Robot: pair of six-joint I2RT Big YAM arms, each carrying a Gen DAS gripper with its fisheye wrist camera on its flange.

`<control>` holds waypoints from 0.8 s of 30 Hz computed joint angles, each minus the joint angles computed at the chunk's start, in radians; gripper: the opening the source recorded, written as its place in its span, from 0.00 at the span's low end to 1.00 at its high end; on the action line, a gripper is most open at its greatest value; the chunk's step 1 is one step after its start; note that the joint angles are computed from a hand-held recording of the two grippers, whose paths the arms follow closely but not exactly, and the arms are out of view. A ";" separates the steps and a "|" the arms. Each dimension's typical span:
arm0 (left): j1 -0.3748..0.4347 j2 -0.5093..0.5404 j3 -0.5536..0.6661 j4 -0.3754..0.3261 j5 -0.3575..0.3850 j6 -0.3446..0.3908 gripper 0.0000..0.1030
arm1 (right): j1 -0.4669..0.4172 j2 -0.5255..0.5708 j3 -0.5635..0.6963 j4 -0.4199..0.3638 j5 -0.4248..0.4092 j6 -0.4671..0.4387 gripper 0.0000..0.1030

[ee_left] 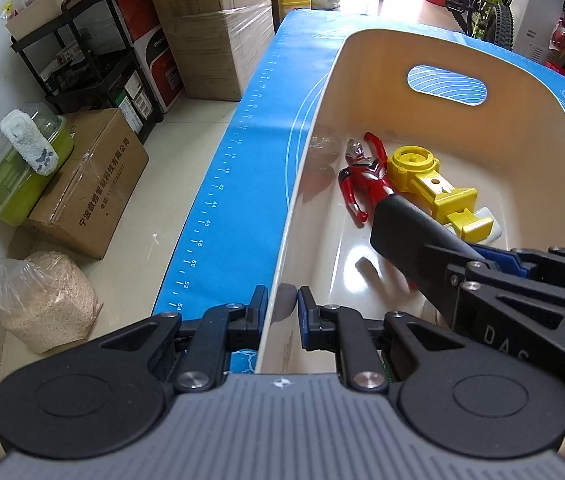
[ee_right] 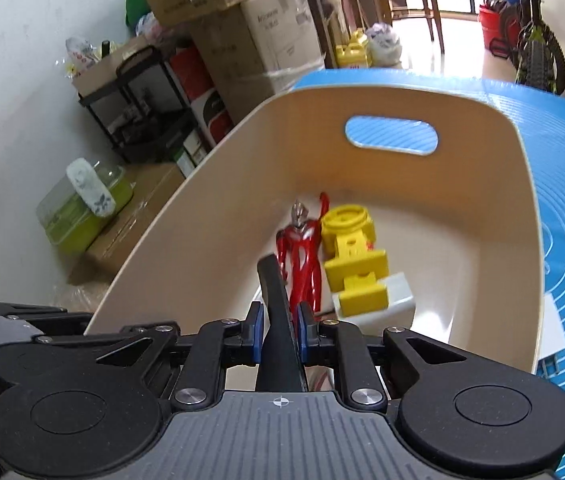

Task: Organize rigid objects
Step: 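Carry the remote into the basket and open the right tool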

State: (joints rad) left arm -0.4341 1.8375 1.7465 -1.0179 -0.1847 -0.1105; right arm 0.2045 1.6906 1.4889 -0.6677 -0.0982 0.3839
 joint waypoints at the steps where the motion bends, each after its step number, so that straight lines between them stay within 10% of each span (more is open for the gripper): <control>1: 0.000 0.000 0.000 -0.001 -0.001 -0.001 0.18 | 0.003 0.002 0.005 -0.004 0.009 -0.006 0.26; 8: -0.004 -0.002 0.000 -0.002 -0.005 -0.001 0.18 | 0.001 0.032 0.047 -0.092 -0.010 -0.010 0.27; 12: -0.003 -0.002 0.001 -0.003 0.000 -0.004 0.18 | 0.000 0.011 0.020 -0.056 0.001 -0.023 0.49; 24: -0.003 0.000 0.003 -0.007 -0.002 -0.002 0.19 | -0.034 -0.106 -0.056 0.043 0.059 -0.073 0.60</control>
State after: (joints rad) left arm -0.4366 1.8374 1.7498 -1.0245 -0.1866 -0.1121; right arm 0.1706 1.5849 1.4330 -0.6247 -0.0393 0.3112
